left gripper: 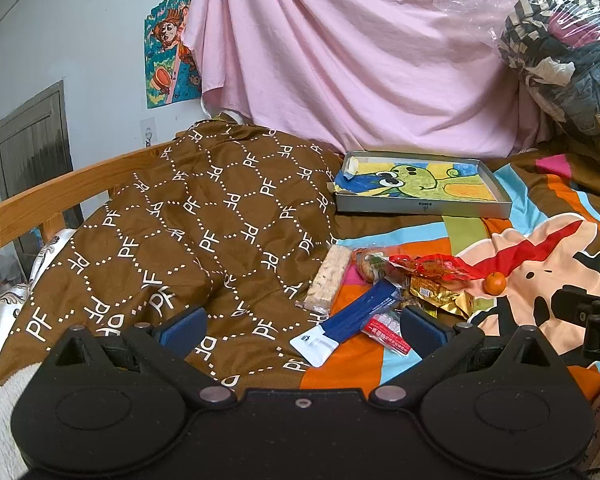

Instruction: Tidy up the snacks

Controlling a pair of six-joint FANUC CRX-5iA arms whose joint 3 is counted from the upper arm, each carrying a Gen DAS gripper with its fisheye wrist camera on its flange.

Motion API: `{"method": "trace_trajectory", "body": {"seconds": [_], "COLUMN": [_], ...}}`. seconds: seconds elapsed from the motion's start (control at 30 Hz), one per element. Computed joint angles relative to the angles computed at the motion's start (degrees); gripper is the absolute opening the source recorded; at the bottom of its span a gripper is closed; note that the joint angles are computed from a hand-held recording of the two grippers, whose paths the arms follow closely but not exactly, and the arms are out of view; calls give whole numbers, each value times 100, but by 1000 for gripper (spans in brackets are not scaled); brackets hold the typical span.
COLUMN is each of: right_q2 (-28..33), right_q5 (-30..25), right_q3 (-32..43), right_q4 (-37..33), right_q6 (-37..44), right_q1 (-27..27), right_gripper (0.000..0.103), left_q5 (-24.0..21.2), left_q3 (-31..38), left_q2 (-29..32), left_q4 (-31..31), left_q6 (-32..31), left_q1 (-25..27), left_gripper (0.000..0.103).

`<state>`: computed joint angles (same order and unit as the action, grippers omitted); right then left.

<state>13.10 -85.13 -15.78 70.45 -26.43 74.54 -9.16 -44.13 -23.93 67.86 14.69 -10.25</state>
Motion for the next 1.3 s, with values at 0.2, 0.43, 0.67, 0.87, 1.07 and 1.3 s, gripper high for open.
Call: {"method": "trace_trajectory", "body": {"seconds": [0.2, 0.43, 0.67, 0.87, 1.07, 1.3], "right_q2": [-20, 25, 8, -26, -85, -177], "right_q5": [25, 19, 94, 238, 529, 880], "right_q3": [22, 89, 107, 163, 211, 200], "right_q4": [-52, -110, -215, -369, -536, -549], "right_q6": [67, 160, 203, 356, 567, 777], "right_q1": [-1, 23, -13, -69, -168, -377], "right_gripper": [103, 103, 103, 103, 103, 103], "left_q5": [-174, -515, -1022, -1211, -1693, -2388], "left_q3": [0, 157, 427, 698, 1302, 2300], "left_q2": [-34, 82, 205, 315, 601, 1189], "left_q4": [-291, -623, -1276, -2019, -3172, -4652], "left_q6": [169, 463, 943, 1446, 2420, 3940], "left_q1": [120, 301, 566, 650, 767, 730], "left_gripper": [102, 102, 102, 102, 102, 102]}}
